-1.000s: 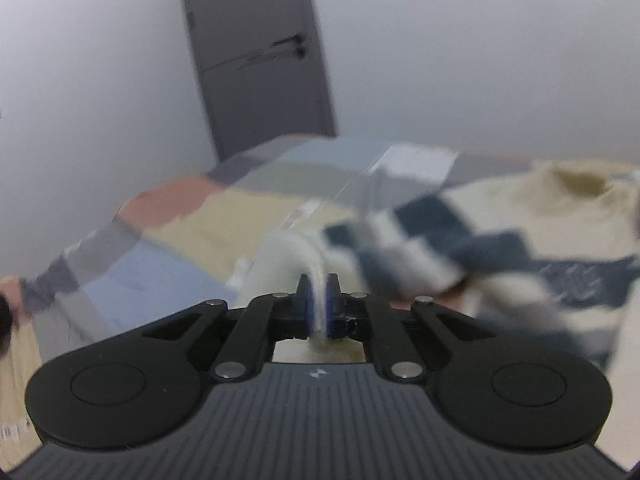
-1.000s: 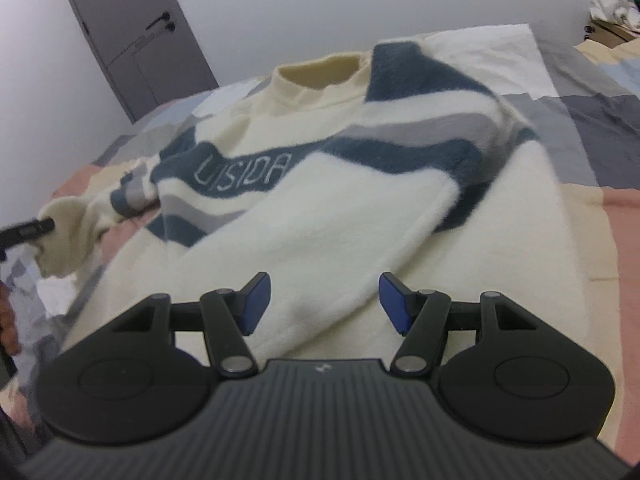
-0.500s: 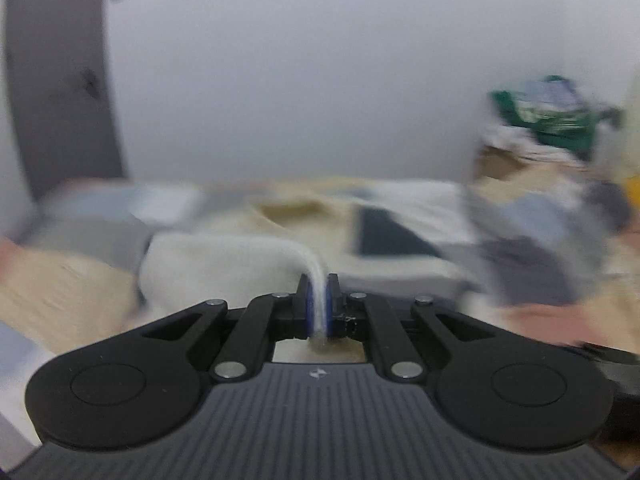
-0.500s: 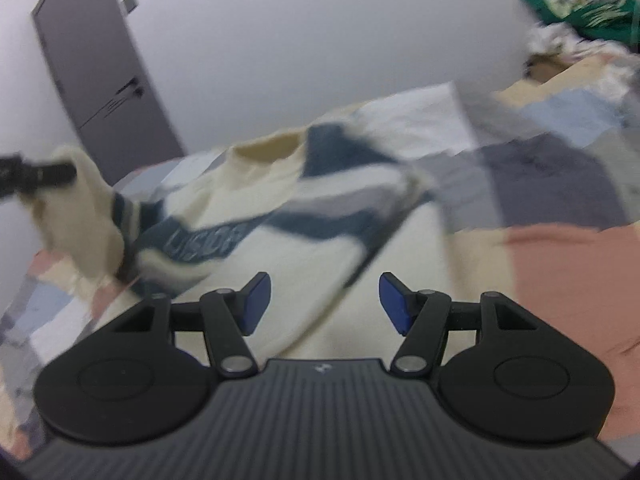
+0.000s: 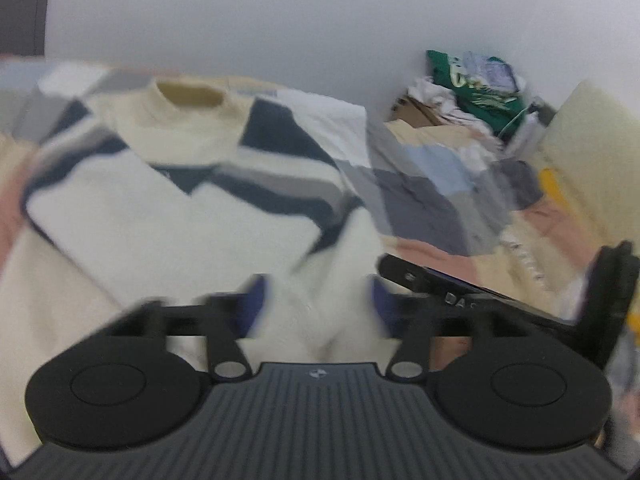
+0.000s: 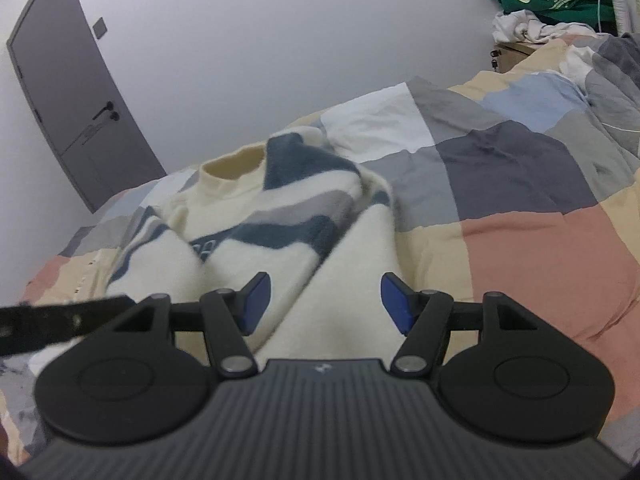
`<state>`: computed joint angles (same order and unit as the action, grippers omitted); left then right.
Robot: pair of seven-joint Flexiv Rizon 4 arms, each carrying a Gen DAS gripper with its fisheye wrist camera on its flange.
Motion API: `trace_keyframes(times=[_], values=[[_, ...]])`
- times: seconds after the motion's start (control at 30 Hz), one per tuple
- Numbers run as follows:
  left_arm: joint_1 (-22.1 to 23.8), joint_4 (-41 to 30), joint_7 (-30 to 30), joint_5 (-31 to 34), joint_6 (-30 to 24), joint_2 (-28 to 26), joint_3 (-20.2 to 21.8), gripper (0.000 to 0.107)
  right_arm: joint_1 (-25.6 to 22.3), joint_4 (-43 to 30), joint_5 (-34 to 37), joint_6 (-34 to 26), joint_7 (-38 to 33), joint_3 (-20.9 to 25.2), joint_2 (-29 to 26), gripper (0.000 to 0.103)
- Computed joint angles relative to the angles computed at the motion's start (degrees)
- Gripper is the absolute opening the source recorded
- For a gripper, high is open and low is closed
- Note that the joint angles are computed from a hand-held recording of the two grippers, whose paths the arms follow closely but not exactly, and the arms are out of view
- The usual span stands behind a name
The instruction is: Fold large clothes
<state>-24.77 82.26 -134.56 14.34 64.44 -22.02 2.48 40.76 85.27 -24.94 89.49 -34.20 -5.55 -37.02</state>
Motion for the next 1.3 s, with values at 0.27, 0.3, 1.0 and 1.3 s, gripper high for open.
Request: trace_keyframes(times=[0.27,0.3,1.0,1.3], values=[[3.23,10.51,-1.31,4.06,-1.83,8.57,2.35,0.070,-3.92,-2.07,1.67,-0.17,-6.53,7.79,-1.30,0.064],[3.87,11.58,-1.96,5.16,-2.60,9.41,2.41,0.070,-4.23,-2.39,2.03,-0.32,-7.27,8.63,-1.47,0.064],[13.17,23.30,-14.83,14.74,-3.42,13.99,0.93,0.070,-7.03,-17.36,13.12,-22.30,-29.43,23.50,-9.10,0.011],[14.57,25.82,-15.50,11.85,1.41,14.20,0.69,0.070,-0.39,-12.11,9.72,-9.12,-23.25,8.95,-5.09,0.009]])
